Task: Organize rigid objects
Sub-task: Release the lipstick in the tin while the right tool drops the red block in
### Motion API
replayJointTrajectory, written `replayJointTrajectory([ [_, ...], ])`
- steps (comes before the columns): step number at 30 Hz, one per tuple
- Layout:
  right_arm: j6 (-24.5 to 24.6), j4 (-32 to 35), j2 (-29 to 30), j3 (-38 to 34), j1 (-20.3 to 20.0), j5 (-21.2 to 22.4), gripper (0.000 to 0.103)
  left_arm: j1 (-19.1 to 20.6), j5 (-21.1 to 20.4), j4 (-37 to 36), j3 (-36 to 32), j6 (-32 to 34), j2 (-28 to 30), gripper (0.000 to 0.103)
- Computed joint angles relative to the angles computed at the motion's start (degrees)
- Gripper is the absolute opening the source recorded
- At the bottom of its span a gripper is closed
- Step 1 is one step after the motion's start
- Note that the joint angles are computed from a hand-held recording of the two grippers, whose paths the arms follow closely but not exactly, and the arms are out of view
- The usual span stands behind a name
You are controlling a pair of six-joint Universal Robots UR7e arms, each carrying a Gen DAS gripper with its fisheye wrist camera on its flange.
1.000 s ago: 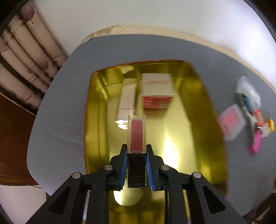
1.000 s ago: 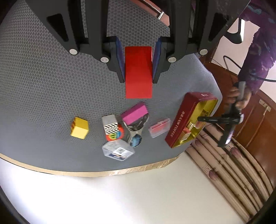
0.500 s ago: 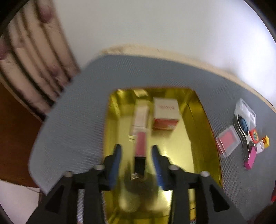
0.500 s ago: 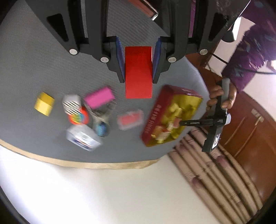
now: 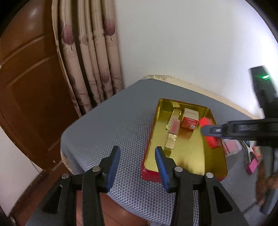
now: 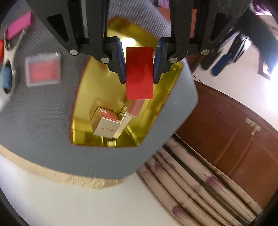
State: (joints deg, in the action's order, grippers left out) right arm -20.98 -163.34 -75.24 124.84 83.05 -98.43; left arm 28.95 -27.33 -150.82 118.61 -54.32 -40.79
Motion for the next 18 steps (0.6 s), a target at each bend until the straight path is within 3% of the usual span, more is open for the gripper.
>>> replayJointTrajectory([
  [6, 1.5, -1.7, 5.9, -3.5, 0.4, -5.5, 0.027, 3.7, -6.1, -3.7, 0.1, 3.3, -1.4, 0.042],
  [9, 2.1, -4.0, 8.6, -4.6, 1.5, -9.8, 0.028, 3.5, -6.0, -4.0, 0.4, 3.6, -1.5, 0.042],
  [13, 2.0, -7.1, 9.9, -4.4, 2.4, -12.0, 0.031, 2.6, -5.1, -5.0, 0.5, 4.5, -1.0, 0.042],
  [14, 1.9, -7.6, 10.2, -4.6, 2.5, -12.2, 0.036, 2.5, -5.2, -4.9, 0.4, 4.8, -0.8, 0.042],
  [17, 2.2, -9.3, 7.7, -2.8, 1.8, -7.1, 0.053, 2.3, -5.4, -4.9, 0.2, 5.4, -0.3, 0.042],
  [18, 1.9, -11.5, 6.6, -1.5, 1.7, -5.4, 0.052, 2.1, -5.3, -4.9, 0.1, 5.7, 0.0, 0.042],
])
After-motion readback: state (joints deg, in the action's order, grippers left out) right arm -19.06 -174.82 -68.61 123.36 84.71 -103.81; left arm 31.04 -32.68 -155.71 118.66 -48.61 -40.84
